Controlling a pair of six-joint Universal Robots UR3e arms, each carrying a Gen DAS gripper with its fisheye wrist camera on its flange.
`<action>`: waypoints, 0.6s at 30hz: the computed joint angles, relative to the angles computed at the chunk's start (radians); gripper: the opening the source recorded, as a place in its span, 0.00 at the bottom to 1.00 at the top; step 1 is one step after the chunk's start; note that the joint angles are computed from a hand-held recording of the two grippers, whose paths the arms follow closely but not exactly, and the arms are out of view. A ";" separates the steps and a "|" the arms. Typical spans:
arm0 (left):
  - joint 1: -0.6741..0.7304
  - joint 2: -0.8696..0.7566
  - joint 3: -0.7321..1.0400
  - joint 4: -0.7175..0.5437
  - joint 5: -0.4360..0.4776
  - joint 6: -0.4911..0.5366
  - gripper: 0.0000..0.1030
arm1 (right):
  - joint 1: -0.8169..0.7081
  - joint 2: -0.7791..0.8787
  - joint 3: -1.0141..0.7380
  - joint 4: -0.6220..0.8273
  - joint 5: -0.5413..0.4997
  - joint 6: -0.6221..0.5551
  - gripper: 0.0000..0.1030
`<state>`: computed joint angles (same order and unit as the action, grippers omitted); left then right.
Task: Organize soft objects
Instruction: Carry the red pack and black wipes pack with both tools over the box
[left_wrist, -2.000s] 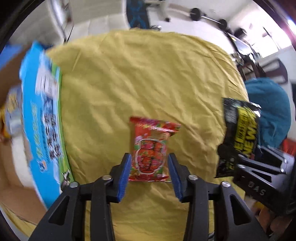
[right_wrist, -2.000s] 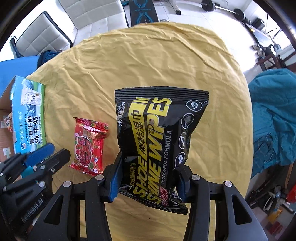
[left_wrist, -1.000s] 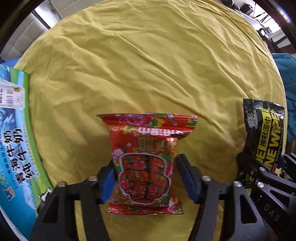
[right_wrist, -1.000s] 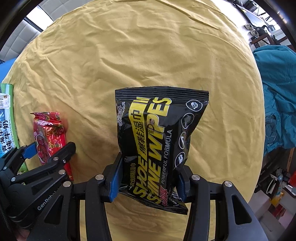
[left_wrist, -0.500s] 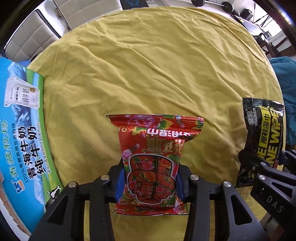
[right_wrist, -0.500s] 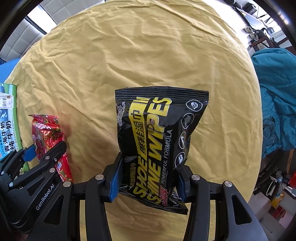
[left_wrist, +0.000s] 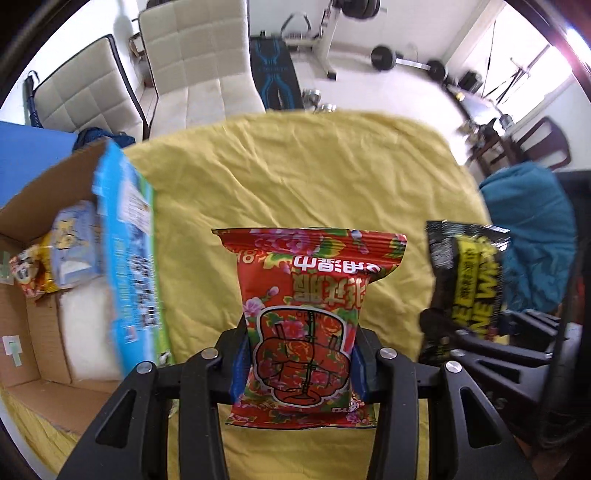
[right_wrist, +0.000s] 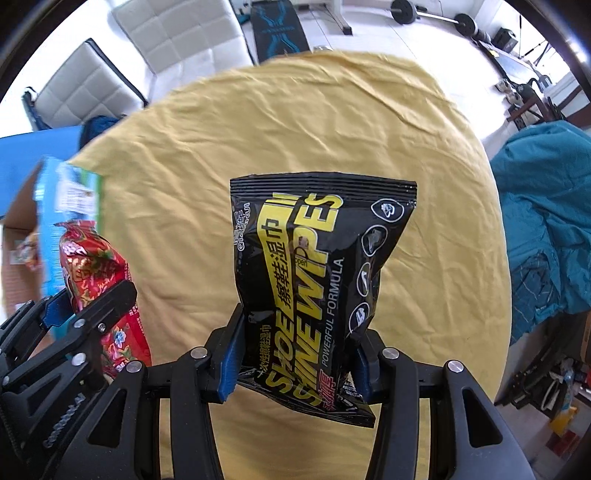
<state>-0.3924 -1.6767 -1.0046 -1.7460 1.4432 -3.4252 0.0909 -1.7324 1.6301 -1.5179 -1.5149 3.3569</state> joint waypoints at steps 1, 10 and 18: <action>0.019 0.031 -0.006 -0.012 -0.004 0.015 0.39 | 0.014 -0.002 -0.036 0.022 0.012 0.009 0.49; 0.379 0.306 0.031 -0.249 -0.086 0.285 0.39 | 0.301 0.244 -0.537 0.145 0.042 0.196 0.49; 1.099 0.563 -0.015 -0.623 -0.225 0.902 0.39 | 0.555 0.748 -1.266 0.293 0.082 0.334 0.49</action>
<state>0.7064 -1.1140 -1.0199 -2.3688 1.2184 -2.5228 0.6455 -0.9841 0.3641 -1.2248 -1.4325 3.6913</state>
